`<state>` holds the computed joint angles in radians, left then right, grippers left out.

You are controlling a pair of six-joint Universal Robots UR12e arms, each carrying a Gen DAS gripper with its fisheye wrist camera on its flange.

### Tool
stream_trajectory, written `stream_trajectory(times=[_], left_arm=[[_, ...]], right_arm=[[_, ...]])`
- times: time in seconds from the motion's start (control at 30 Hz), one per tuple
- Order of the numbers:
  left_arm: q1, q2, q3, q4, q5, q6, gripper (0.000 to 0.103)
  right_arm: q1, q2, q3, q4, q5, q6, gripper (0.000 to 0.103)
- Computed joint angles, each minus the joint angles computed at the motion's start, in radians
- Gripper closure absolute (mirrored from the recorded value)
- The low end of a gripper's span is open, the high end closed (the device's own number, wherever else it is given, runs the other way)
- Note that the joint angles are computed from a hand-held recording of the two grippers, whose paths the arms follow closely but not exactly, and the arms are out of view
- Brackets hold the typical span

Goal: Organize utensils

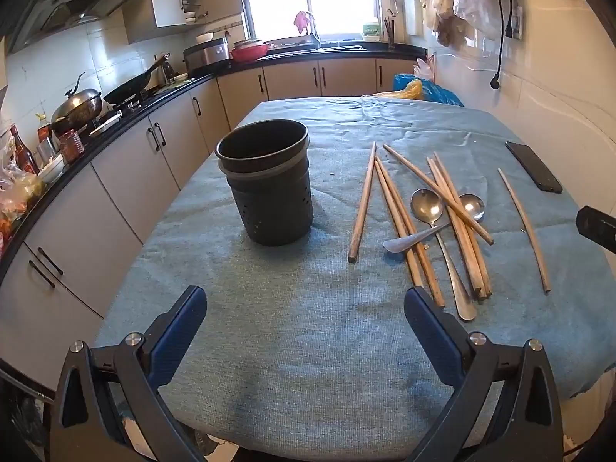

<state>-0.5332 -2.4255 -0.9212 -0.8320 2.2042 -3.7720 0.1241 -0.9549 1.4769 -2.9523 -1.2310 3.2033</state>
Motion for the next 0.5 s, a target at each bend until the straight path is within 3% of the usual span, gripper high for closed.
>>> stream_trajectory(times=[0.5], left_arm=[[-0.001,-0.008,0.013,-0.009,0.009,-0.004,0.001]], right_arm=[[0.015,-0.011,0.002,0.004,-0.032,-0.026,0.001]])
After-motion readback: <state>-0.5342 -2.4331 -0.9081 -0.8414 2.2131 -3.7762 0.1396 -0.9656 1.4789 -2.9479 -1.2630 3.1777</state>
